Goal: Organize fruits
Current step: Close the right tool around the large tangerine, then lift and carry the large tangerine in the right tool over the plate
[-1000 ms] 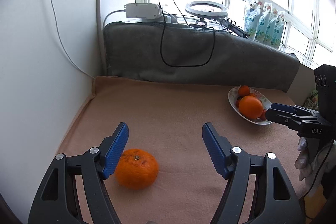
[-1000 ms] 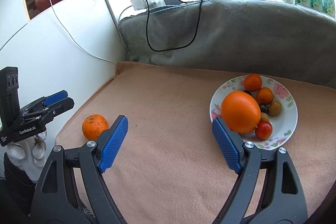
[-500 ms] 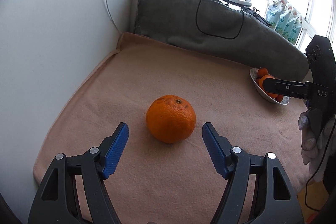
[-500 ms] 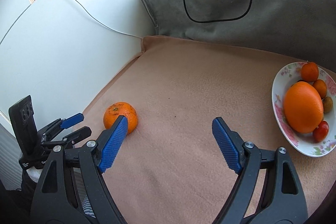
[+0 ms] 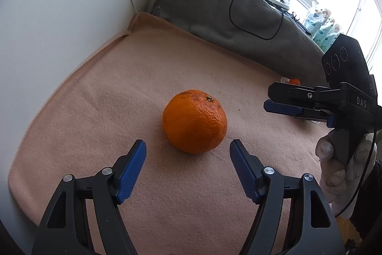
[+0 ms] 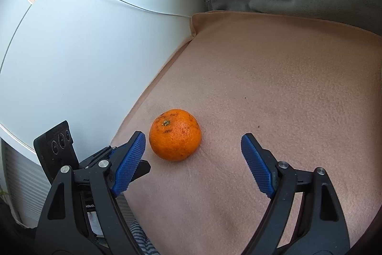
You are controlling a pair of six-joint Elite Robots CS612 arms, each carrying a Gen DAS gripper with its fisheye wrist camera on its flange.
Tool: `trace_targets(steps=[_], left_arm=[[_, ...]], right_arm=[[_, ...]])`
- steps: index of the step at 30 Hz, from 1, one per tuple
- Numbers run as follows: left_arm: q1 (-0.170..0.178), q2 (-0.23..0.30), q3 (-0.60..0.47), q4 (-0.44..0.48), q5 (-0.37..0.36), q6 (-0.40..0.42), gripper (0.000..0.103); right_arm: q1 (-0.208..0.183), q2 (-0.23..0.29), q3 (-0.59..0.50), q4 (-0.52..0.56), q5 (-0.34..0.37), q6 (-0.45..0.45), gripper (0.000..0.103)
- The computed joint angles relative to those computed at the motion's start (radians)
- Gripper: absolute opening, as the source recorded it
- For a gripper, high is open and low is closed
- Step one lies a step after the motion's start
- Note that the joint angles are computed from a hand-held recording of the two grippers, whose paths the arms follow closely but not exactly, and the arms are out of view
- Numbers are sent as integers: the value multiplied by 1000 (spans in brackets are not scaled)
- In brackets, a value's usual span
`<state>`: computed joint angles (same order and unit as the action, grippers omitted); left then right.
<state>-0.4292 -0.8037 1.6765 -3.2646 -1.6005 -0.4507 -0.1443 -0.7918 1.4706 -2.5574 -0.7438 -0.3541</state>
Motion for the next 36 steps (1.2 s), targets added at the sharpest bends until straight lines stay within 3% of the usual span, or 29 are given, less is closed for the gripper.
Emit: trace_targets(steps=[19,24,31,36], left_arm=[[22,30,-33,9,-102,-14,72],[24,36,-44,15,-115,-7,66],[27,40,-48,12,-137,4,58],[24,39,-44,7,-126,17,57]], right_arm=[[45,67,-106,207,42,-62,85],[51,81,-129,226,45,-61,84],[55,95,-146,252,43,-64,72],[53,103,-155,262,56,-68,71]])
